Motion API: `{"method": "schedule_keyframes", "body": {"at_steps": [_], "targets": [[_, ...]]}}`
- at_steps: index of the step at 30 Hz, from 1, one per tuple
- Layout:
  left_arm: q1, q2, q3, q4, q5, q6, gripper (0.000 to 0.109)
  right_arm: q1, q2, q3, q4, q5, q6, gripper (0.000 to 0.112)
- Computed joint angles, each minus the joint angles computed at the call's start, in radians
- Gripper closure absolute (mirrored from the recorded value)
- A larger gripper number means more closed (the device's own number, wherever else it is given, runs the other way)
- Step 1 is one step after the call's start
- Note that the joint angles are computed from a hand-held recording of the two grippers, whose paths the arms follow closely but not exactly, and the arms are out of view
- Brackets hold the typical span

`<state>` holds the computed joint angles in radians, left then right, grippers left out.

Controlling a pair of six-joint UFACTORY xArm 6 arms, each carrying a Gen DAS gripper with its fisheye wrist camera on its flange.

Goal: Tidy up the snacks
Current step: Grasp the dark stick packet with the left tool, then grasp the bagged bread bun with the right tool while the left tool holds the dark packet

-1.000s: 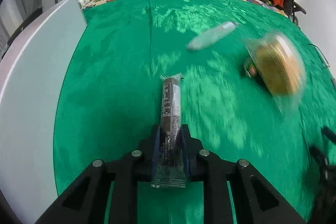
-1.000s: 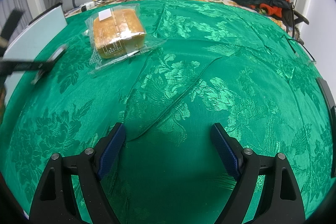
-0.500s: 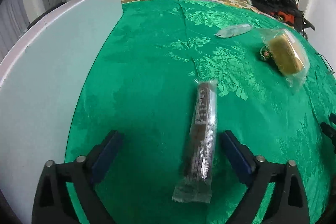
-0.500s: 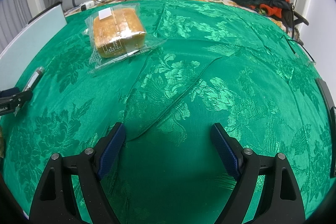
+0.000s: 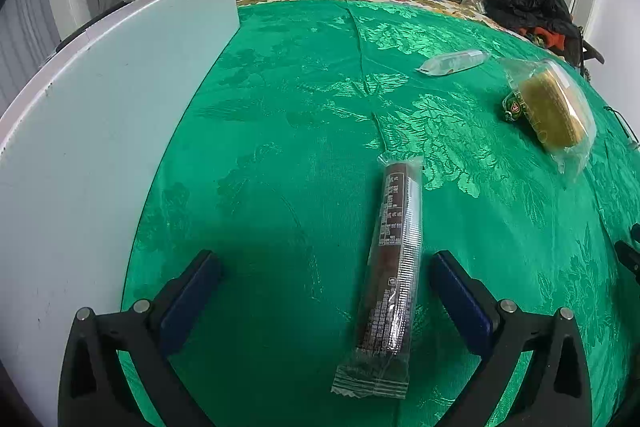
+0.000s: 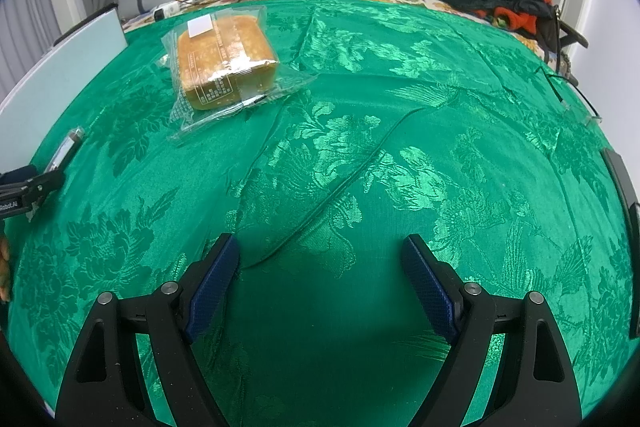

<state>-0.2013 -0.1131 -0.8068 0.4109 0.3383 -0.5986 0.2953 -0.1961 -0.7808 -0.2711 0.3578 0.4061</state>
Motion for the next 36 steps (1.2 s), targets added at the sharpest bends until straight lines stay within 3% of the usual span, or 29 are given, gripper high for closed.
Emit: {"method": "schedule_keyframes", "body": {"at_steps": [7,9,11,14,16,19,21,23,26,29,36], "targets": [[0.002,-0.001,0.003,-0.002,-0.002,0.003,0.006,0.009,0.005,-0.008,0.016,0.014,-0.017,0.024],[0.002,-0.001,0.002,-0.001,-0.002,0.003,0.006,0.012,0.016,-0.047,0.126,0.059,-0.12,0.025],[0.002,-0.002,0.004,-0.003,-0.003,0.004,0.006,0.014,0.012,-0.066,0.268,0.008,-0.249,0.025],[0.002,-0.002,0.004,-0.003,-0.002,0.005,0.006,0.028,0.072,-0.2,0.337,0.011,-0.386,0.025],[0.002,-0.002,0.003,-0.002,-0.002,0.003,0.006,0.036,0.157,-0.339,0.382,0.085,-0.488,0.025],[0.002,-0.002,0.003,-0.002,-0.002,0.004,0.006,0.042,0.337,-0.6,0.425,0.289,-0.612,0.025],[0.002,-0.002,0.003,-0.003,-0.002,0.004,0.006,0.051,0.465,-0.768,0.37,0.422,-0.613,0.025],[0.002,-0.002,0.003,-0.003,-0.001,0.005,0.006,0.065,0.542,-0.854,0.287,0.475,-0.562,0.025],[0.002,-0.002,0.004,-0.003,-0.002,0.005,0.006,0.066,0.633,-0.96,0.272,0.549,-0.514,0.025],[0.002,-0.002,0.004,-0.003,-0.002,0.005,0.006,0.049,0.62,-0.931,0.321,0.526,-0.477,0.037],[0.002,-0.002,0.004,-0.004,-0.001,0.007,0.006,0.0,0.427,-0.693,0.441,0.418,-0.486,0.038]]}}
